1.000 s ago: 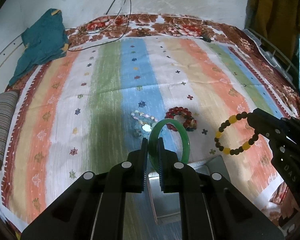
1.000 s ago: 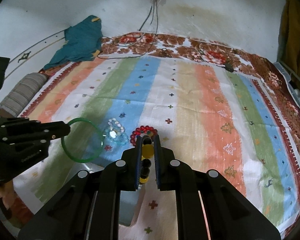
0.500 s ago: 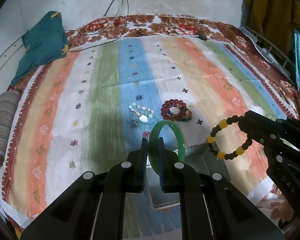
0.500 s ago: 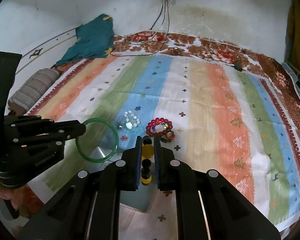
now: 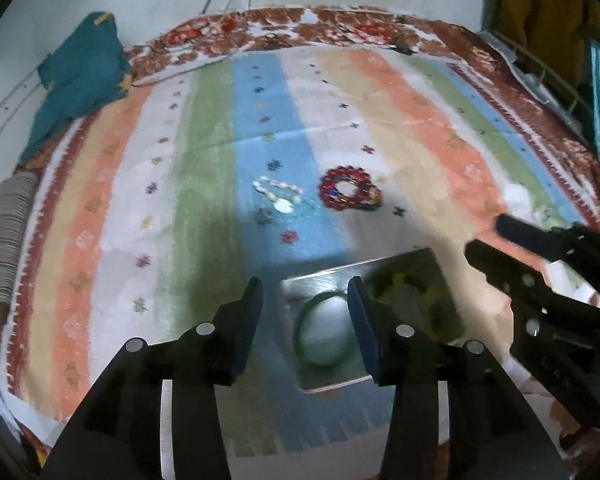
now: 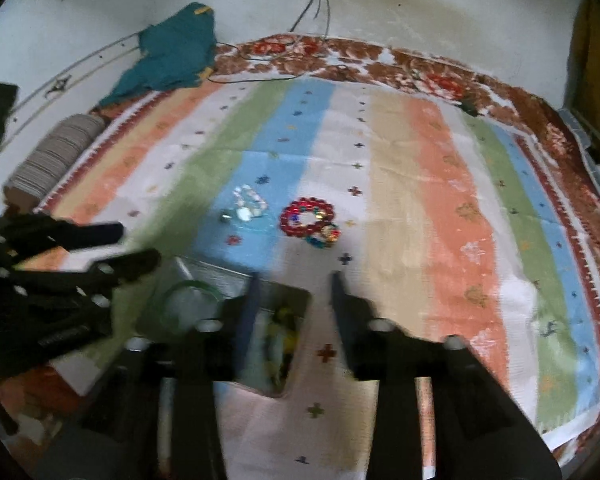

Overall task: Organize jewelry
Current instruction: 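Open the left tool over the tin while the right tool releases its bracelet into it, then move both tools back toward the pale bead and red beaded bracelets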

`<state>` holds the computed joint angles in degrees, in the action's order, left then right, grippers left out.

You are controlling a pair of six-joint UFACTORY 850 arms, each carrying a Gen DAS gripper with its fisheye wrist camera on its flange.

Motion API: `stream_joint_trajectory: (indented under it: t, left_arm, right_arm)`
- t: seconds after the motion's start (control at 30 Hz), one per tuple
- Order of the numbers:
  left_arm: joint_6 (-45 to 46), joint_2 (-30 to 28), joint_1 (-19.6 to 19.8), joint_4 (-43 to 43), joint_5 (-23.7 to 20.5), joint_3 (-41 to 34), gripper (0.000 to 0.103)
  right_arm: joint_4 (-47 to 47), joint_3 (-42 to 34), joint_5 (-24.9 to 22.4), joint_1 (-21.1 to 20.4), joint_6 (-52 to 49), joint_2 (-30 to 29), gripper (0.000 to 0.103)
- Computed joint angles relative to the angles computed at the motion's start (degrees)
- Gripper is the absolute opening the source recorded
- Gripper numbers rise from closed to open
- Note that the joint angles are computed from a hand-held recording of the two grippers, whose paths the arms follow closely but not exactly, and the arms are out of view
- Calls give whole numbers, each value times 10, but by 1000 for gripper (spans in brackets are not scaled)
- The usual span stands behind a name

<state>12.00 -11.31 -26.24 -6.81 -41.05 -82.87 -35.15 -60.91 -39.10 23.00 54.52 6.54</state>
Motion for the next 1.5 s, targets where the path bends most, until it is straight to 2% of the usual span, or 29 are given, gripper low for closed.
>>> stream_joint_trajectory:
  t: [0.07,0.33,0.5,0.73,1.0,1.5]
  left_arm:
    - [-15,-2,1,11,2,-2,45]
    - [-39,-15,4,39,4,-16,58]
    - [-48,-22,2,48,4,-23,60]
    - [-61,-36,6,47,1,-39,66]
    - [-68,-58,18,19,-8,-65,73]
    - [-118,-120,24,61,-34,-132,75]
  right_arm:
    - [-4,0,-6,-5,5,-2,40]
    - [-2,5,-4,-25,12,-2,48]
    - [6,2,-4,-30,4,-7,53]
    - [42,1,14,-47,-20,-11,55]
    - [46,-7,19,-65,-13,-22,66]
    - [40,-32,25,-88,-9,-57,79]
